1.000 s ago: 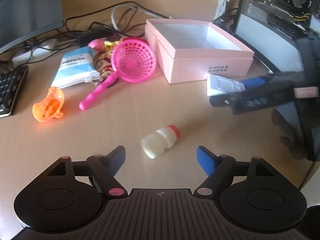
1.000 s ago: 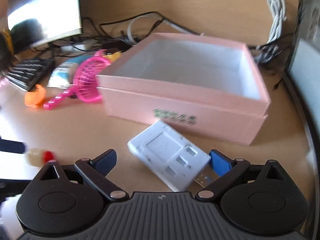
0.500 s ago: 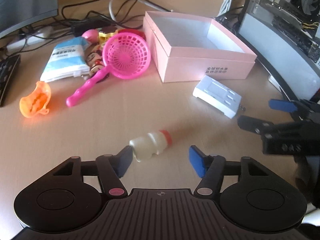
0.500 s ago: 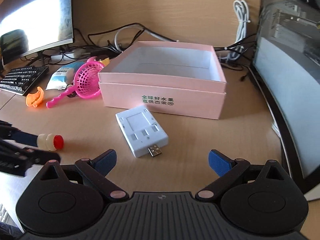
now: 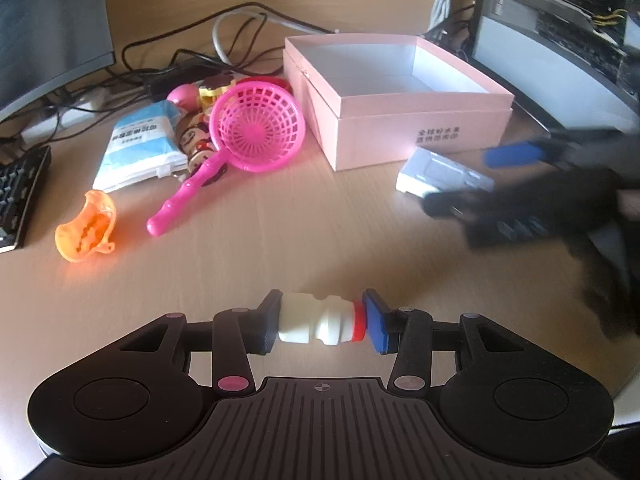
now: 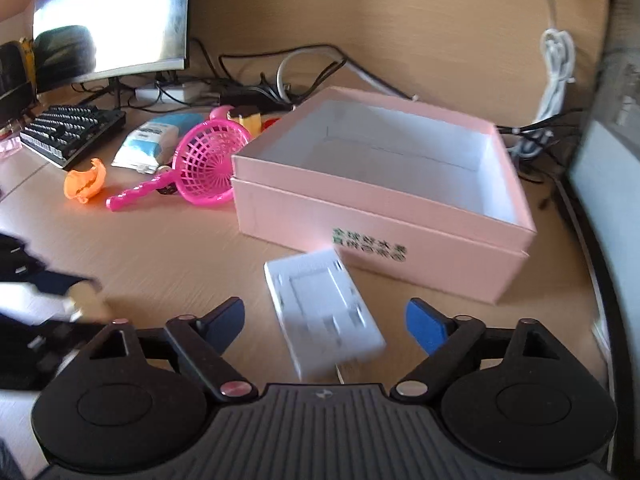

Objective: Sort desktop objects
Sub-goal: 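Drop the bottle and charger into the pink box with both grippers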

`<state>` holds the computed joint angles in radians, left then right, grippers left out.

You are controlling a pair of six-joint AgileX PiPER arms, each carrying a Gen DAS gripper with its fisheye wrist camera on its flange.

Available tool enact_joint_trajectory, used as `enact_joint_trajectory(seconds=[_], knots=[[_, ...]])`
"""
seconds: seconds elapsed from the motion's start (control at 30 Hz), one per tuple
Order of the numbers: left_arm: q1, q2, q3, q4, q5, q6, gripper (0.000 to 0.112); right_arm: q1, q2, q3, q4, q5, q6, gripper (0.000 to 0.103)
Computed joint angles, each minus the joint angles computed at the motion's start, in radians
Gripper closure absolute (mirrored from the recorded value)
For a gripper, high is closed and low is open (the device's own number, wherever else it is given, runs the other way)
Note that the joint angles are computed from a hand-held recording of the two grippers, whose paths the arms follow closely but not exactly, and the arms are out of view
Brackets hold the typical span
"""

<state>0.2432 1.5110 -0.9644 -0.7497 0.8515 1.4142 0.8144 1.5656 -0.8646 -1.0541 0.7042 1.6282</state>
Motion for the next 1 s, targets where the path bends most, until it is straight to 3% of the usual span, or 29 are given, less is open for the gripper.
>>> enact_joint_trajectory(seconds=[0.1,0.17,0.2,0.4,0.53,0.67,0.77,0.83,0.87,1.0], knots=[[0.042,-0.009,-0.009,-0.002,0.043,0.027,0.064,-0.079,0.014,-0.021,0.096,-0.092,-0.127,0.035],[0.061,-0.013,-0.018,-0.001,0.066,0.034,0.064,-0.084,-0.002,-0.023,0.15,-0.089,-0.185,0.052],[0.07,-0.013,-0.025,-0.003,0.08,0.041,0.064,-0.079,-0.02,-0.019,0.182,-0.084,-0.221,0.056],[0.056,-0.019,-0.092,-0.076,0.164,0.073,0.064,0.037,-0.219,0.004,0.23,0.099,-0.233,0.056],[-0.044,0.0,-0.194,-0.18,0.155,0.072,0.064,0.037,-0.325,-0.083,0.2,0.225,-0.265,0.056],[-0.167,0.049,-0.317,-0.327,0.068,0.123,0.064,-0.101,-0.33,-0.196,0.188,0.201,-0.334,0.056],[-0.259,0.134,-0.467,-0.32,0.003,0.031,0.061,-0.236,-0.261,-0.277,0.21,0.146,-0.38,0.056],[-0.29,0.208,-0.584,-0.286,0.002,-0.06,0.036,-0.334,-0.217,-0.313,0.277,0.078,-0.428,0.052],[-0.296,0.23,-0.611,-0.281,-0.011,-0.081,0.031,-0.359,-0.195,-0.32,0.276,0.058,-0.421,0.045],[-0.261,0.27,-0.608,-0.263,-0.044,-0.044,0.027,-0.359,-0.163,-0.289,0.205,0.045,-0.354,0.039]])
